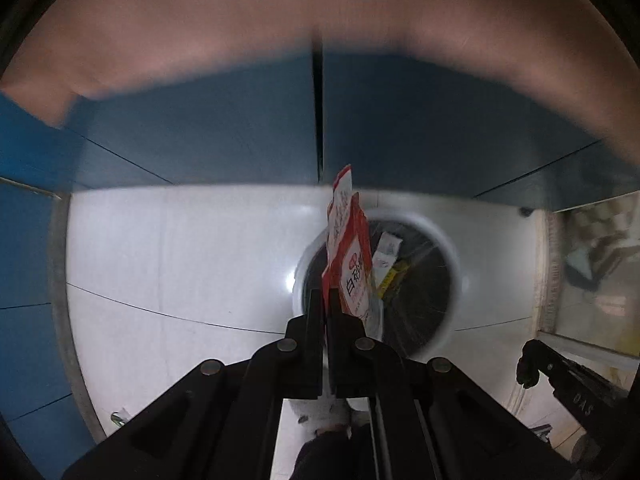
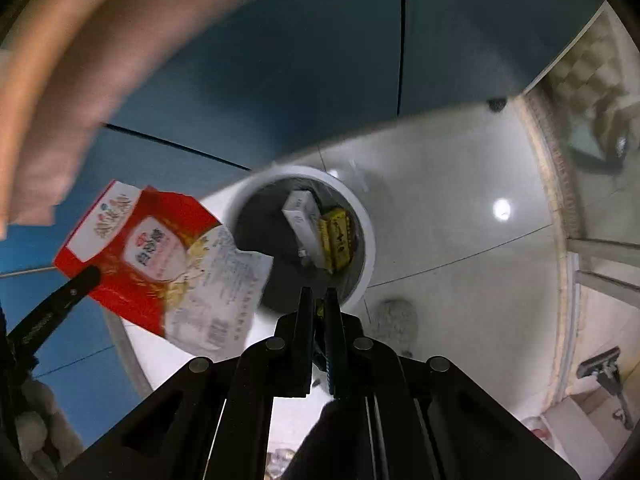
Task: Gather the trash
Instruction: 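Lower the sugar bag into the bin and open the right tool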
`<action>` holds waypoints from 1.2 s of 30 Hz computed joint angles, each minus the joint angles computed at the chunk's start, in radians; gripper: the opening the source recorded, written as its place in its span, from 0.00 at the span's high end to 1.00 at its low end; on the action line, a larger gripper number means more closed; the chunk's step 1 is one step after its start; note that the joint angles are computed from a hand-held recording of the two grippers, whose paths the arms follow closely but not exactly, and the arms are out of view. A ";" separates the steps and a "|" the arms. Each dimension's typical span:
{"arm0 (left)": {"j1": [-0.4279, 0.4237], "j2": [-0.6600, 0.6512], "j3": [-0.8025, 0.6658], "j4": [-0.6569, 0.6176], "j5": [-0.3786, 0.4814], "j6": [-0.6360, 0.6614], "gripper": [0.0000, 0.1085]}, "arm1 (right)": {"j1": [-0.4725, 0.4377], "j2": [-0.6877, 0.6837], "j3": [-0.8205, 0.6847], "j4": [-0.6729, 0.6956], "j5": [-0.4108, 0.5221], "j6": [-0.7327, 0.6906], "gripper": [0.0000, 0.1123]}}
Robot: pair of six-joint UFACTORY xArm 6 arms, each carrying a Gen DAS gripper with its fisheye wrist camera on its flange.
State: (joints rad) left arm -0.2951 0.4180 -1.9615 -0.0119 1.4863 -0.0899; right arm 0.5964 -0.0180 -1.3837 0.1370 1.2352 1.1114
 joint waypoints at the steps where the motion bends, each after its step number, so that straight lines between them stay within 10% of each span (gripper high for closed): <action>1: -0.010 0.009 0.064 0.001 -0.053 -0.003 1.00 | -0.004 0.011 0.058 0.011 -0.062 -0.013 0.96; 8: -0.043 0.114 0.159 -0.041 -0.113 0.031 0.98 | -0.015 0.156 0.221 0.116 -0.327 -0.121 0.96; 14: -0.016 0.081 0.183 -0.085 -0.098 0.041 0.91 | -0.012 0.236 0.216 0.229 -0.351 -0.214 0.90; 16: -0.013 0.045 0.202 -0.067 -0.110 0.036 0.58 | -0.010 0.228 0.219 0.243 -0.355 -0.222 0.69; 17: -0.008 0.036 0.207 -0.056 -0.119 0.036 0.16 | -0.010 0.221 0.222 0.239 -0.356 -0.219 0.56; 18: -0.005 0.008 0.229 -0.046 -0.134 0.029 0.05 | -0.008 0.212 0.217 0.223 -0.345 -0.210 0.52; 25: 0.005 -0.090 0.252 0.047 -0.096 0.008 0.05 | 0.004 0.176 0.115 0.067 -0.160 -0.162 0.08; 36: 0.000 -0.182 0.130 0.054 0.113 -0.007 0.05 | 0.067 0.126 -0.154 -0.103 0.164 -0.087 0.08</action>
State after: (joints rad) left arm -0.2953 0.2359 -1.8318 0.0426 1.5996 -0.0971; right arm 0.6638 0.1075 -1.5373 0.0344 1.3996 1.0242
